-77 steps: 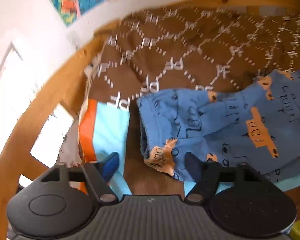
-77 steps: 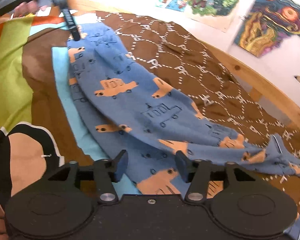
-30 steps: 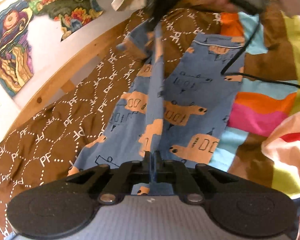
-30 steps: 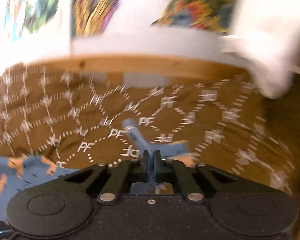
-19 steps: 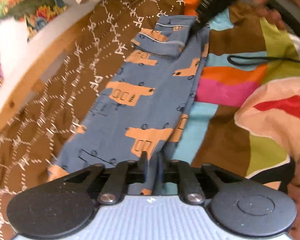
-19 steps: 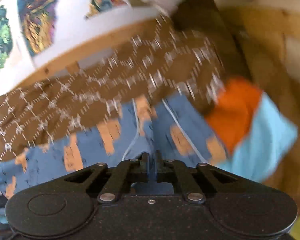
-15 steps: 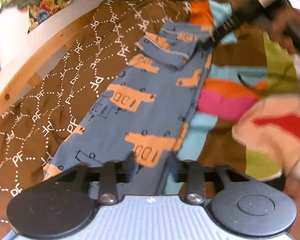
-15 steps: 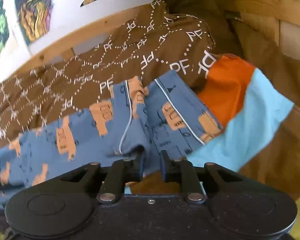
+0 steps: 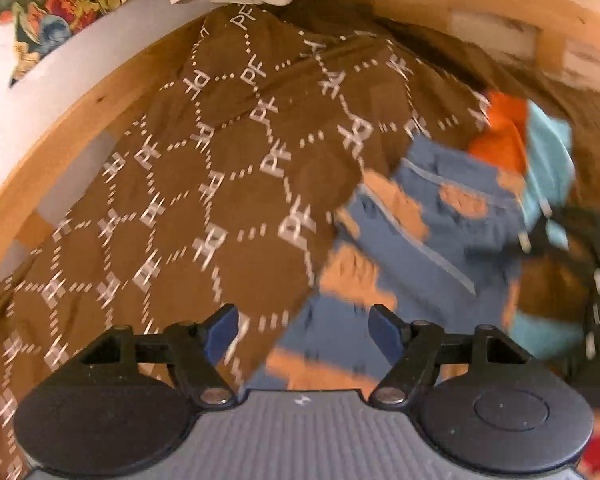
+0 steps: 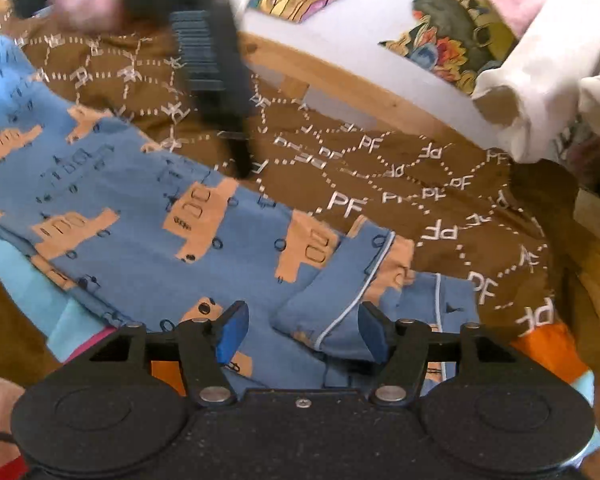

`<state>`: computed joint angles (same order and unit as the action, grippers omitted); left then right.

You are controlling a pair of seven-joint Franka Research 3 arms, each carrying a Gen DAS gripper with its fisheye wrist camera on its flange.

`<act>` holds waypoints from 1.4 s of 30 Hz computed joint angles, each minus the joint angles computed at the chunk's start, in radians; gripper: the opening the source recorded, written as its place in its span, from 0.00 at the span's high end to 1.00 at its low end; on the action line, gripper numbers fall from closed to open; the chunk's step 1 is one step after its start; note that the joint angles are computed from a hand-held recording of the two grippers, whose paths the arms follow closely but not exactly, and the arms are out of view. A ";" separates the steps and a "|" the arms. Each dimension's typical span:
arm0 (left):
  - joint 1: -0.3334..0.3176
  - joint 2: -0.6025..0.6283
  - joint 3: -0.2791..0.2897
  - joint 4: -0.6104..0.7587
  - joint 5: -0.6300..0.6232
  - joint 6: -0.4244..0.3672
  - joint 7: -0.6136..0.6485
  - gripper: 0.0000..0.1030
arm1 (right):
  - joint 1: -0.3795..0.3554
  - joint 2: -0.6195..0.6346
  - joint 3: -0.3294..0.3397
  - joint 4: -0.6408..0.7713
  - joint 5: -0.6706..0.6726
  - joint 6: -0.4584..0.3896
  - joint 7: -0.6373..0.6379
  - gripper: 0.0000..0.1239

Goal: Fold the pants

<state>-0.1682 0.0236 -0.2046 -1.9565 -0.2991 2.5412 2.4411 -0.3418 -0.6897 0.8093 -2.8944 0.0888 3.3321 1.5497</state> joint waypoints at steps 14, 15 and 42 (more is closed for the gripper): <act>0.003 0.218 -0.076 0.219 -0.006 -0.077 -0.074 0.76 | -0.158 -0.030 0.173 0.026 -0.036 0.019 0.012 0.73; -0.003 0.227 -0.075 0.236 0.018 -0.100 -0.104 0.84 | -0.158 -0.030 0.172 0.028 -0.036 0.015 0.016 0.74; -0.085 0.229 -0.114 0.343 0.116 -0.108 -0.385 0.38 | -0.099 -0.244 -0.039 -0.055 0.239 -0.185 0.595 0.99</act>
<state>-0.2528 0.2523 -0.3190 -1.6131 -0.1832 2.4329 2.0559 -0.4412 -0.9335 0.7704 -2.9499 0.3278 3.1466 2.1447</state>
